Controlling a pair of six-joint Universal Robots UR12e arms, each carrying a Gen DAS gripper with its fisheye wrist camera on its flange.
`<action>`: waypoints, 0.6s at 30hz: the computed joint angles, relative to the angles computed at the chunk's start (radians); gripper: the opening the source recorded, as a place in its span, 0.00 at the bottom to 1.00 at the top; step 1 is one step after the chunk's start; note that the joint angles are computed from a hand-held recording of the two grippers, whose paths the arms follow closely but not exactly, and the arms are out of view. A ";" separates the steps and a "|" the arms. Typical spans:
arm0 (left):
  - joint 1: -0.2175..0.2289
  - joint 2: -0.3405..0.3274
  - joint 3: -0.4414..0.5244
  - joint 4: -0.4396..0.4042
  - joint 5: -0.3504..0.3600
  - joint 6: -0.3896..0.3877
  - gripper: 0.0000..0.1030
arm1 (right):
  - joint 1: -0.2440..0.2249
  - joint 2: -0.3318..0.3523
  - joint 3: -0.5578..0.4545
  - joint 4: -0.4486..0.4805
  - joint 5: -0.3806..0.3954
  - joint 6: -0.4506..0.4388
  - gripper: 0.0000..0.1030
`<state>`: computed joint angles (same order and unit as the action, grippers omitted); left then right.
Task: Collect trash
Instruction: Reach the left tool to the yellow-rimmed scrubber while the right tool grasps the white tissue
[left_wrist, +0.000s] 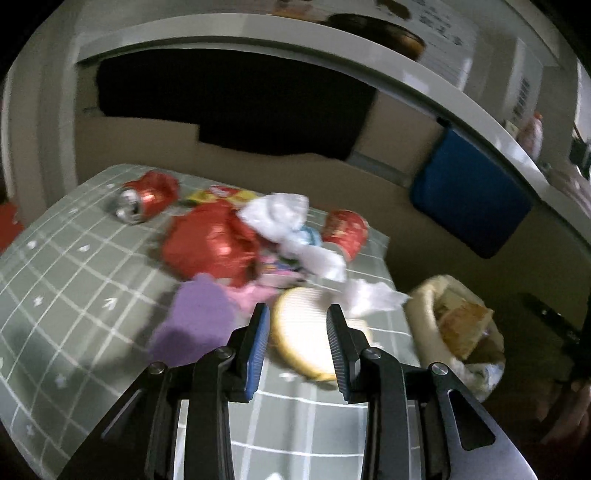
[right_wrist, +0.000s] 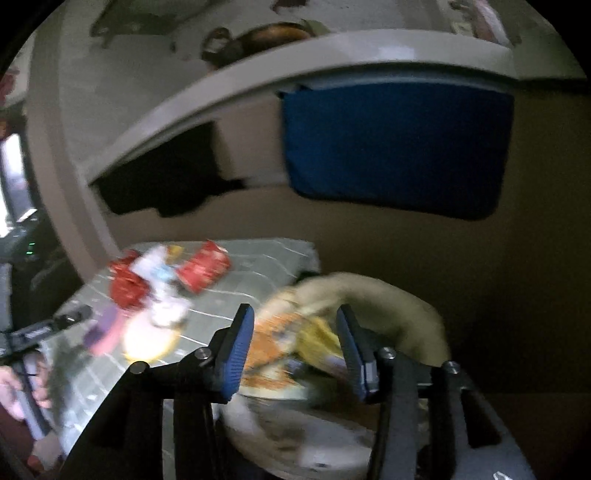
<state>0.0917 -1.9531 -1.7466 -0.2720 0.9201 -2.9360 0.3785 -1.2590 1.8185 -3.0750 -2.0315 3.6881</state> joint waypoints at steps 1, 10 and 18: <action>0.007 -0.001 0.000 0.004 0.001 -0.009 0.32 | 0.003 0.008 -0.014 -0.011 0.016 -0.017 0.43; 0.042 -0.010 -0.005 -0.027 -0.027 0.020 0.33 | 0.033 0.102 -0.145 0.026 0.074 -0.110 0.43; 0.051 -0.027 -0.005 0.007 -0.002 -0.018 0.33 | 0.028 0.188 -0.247 0.067 0.245 -0.184 0.43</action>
